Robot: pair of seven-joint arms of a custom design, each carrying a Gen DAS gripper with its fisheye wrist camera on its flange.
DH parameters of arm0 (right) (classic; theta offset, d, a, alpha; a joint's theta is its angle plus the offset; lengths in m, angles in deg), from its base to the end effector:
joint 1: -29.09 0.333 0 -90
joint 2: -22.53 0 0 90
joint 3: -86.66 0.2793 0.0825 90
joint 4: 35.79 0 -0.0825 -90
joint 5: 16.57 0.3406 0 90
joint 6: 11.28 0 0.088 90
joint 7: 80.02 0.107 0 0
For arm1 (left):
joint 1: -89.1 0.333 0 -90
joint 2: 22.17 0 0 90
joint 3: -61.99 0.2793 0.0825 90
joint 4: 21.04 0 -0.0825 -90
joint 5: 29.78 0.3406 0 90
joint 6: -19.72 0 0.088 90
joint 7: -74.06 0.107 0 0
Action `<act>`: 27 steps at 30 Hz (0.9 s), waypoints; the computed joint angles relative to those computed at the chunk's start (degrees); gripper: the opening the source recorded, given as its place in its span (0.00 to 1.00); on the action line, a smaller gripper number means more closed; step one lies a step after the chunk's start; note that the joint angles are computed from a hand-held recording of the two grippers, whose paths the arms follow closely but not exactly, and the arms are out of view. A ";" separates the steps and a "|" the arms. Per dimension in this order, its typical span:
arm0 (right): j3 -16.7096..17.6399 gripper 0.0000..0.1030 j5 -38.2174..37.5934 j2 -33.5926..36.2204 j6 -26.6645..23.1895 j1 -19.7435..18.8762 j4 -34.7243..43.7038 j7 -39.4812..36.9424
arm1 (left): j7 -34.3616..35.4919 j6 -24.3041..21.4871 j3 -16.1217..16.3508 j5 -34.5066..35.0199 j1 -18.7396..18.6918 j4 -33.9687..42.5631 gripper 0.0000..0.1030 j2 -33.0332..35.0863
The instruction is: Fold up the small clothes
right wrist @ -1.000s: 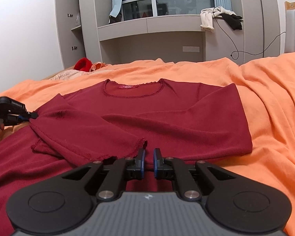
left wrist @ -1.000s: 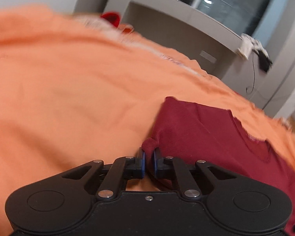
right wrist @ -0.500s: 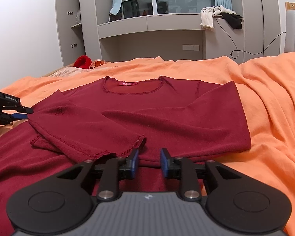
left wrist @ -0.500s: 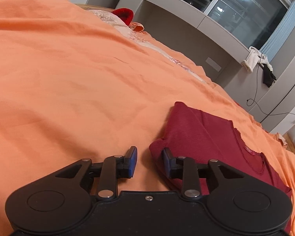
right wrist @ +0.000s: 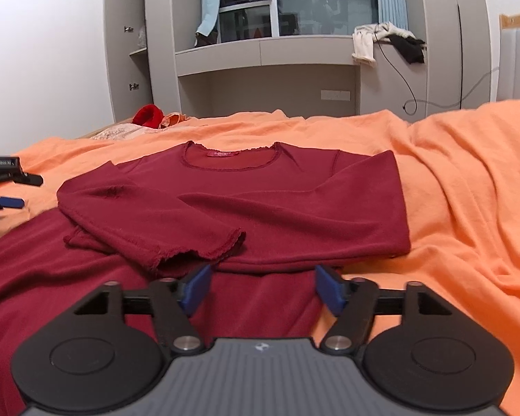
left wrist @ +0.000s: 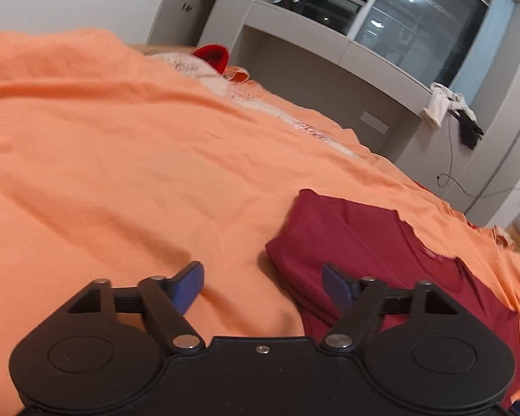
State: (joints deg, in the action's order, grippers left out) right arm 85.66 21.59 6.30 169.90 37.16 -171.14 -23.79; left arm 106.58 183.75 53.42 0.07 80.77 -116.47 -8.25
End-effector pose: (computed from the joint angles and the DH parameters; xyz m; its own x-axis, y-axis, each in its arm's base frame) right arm 0.4687 0.0013 0.5410 0.0764 -0.9949 -0.0662 -0.4766 0.0219 -0.8788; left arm 0.5991 -0.1996 0.5548 0.1015 -0.9251 0.3660 -0.5510 -0.3586 -0.7535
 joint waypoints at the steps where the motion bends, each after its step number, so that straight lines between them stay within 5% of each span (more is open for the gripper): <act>1: -0.42 0.84 0.32 -0.85 0.95 0.76 -1.09 -0.95 | -0.25 0.39 0.05 0.63 -0.20 -1.43 0.82 -1.19; 7: 0.16 0.99 0.68 -5.49 3.01 0.77 -5.96 -1.37 | -10.28 6.24 1.26 12.34 -1.61 -12.51 0.98 -10.07; 11: -1.84 1.00 2.83 -10.18 2.92 3.60 -9.64 -1.50 | -20.15 8.19 0.03 22.30 -1.00 -17.57 0.99 -14.59; 15: 0.52 1.00 2.49 -14.88 2.68 2.05 -14.37 -0.73 | -28.63 9.95 -2.47 30.94 0.69 -21.57 0.99 -18.29; 21: 12.40 1.00 -3.50 -20.68 0.86 -9.72 -21.27 4.34 | -43.96 6.15 -6.33 52.16 2.90 -23.90 0.99 -23.67; 23: 16.94 1.00 -5.78 -23.01 1.69 -14.47 -23.61 7.16 | -45.94 5.17 -6.53 54.65 2.77 -25.03 0.99 -25.21; 27: 19.87 1.00 -8.27 -26.88 2.17 -18.70 -26.34 11.48 | -45.86 4.80 -6.28 54.40 2.62 -27.11 0.99 -27.15</act>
